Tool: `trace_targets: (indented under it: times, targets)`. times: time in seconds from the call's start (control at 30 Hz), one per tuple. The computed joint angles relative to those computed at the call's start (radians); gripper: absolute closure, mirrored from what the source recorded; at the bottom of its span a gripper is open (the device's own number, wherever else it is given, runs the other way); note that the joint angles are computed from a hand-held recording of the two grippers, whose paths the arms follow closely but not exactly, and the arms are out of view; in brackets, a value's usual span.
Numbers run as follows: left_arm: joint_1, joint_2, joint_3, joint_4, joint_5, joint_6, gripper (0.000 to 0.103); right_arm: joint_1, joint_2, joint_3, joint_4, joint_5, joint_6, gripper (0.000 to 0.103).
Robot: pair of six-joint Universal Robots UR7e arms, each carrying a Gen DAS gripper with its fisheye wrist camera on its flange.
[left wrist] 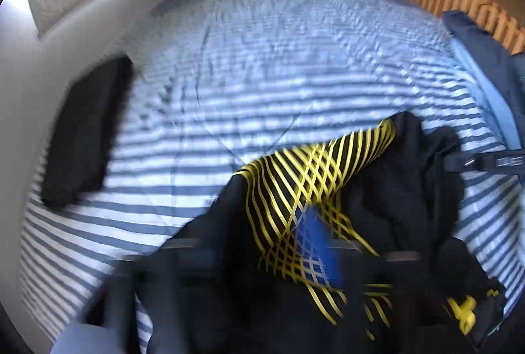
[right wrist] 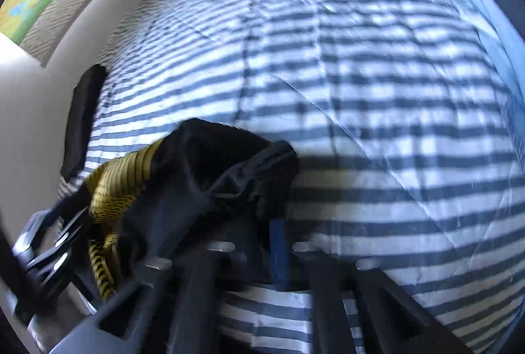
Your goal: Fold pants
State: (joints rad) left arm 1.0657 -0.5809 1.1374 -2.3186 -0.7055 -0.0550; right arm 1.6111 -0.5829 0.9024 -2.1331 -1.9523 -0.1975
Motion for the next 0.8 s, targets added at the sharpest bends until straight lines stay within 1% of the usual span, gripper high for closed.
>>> trace_targets:
  times: [0.03, 0.07, 0.17, 0.23, 0.3, 0.37, 0.4, 0.47, 0.53, 0.57, 0.63, 0.67, 0.73, 0.77, 0.8]
  targets:
    - [0.015, 0.017, -0.042, 0.054, -0.022, -0.043, 0.100, 0.006, 0.002, -0.005, -0.015, -0.008, -0.010, 0.099]
    - [0.026, 0.023, -0.065, 0.065, -0.046, -0.058, 0.100, 0.017, 0.007, -0.023, -0.026, -0.019, -0.027, 0.099]
    - [0.024, 0.023, -0.080, 0.033, -0.036, -0.037, 0.101, 0.042, 0.028, -0.088, -0.027, -0.035, -0.056, 0.099]
    - [0.012, 0.005, -0.071, -0.004, -0.056, -0.005, 0.101, 0.064, 0.037, -0.107, -0.061, -0.082, -0.090, 0.099]
    - [-0.005, -0.016, -0.056, -0.044, -0.068, 0.023, 0.101, 0.091, 0.032, -0.089, -0.150, -0.140, -0.159, 0.099]
    - [-0.020, -0.044, -0.034, -0.102, -0.093, 0.054, 0.101, 0.112, 0.022, -0.057, -0.269, -0.193, -0.238, 0.099]
    - [-0.029, -0.064, -0.014, -0.132, -0.111, 0.064, 0.101, 0.118, 0.011, -0.038, -0.329, -0.201, -0.271, 0.099]
    - [-0.045, -0.117, 0.050, -0.197, -0.148, 0.082, 0.101, 0.122, -0.042, 0.030, -0.409, -0.176, -0.299, 0.099]
    - [-0.061, -0.185, 0.154, -0.255, -0.157, 0.108, 0.101, 0.118, -0.098, 0.099, -0.406, -0.147, -0.302, 0.099]
    - [-0.067, -0.220, 0.211, -0.256, -0.157, 0.111, 0.101, 0.114, -0.133, 0.151, -0.410, -0.144, -0.313, 0.099]
    - [-0.070, -0.280, 0.313, -0.196, -0.174, 0.102, 0.100, 0.103, -0.198, 0.264, -0.410, -0.164, -0.337, 0.099]
    - [-0.069, -0.302, 0.349, -0.147, -0.176, 0.082, 0.099, 0.092, -0.234, 0.331, -0.382, -0.180, -0.345, 0.099]
    - [-0.060, -0.340, 0.407, -0.044, -0.199, 0.023, 0.097, 0.072, -0.280, 0.421, -0.333, -0.202, -0.350, 0.098]
    - [-0.057, -0.357, 0.432, -0.021, -0.211, -0.004, 0.097, 0.059, -0.306, 0.479, -0.315, -0.211, -0.362, 0.095]
    - [-0.054, -0.372, 0.454, -0.013, -0.224, -0.022, 0.097, 0.050, -0.321, 0.515, -0.313, -0.215, -0.367, 0.095]
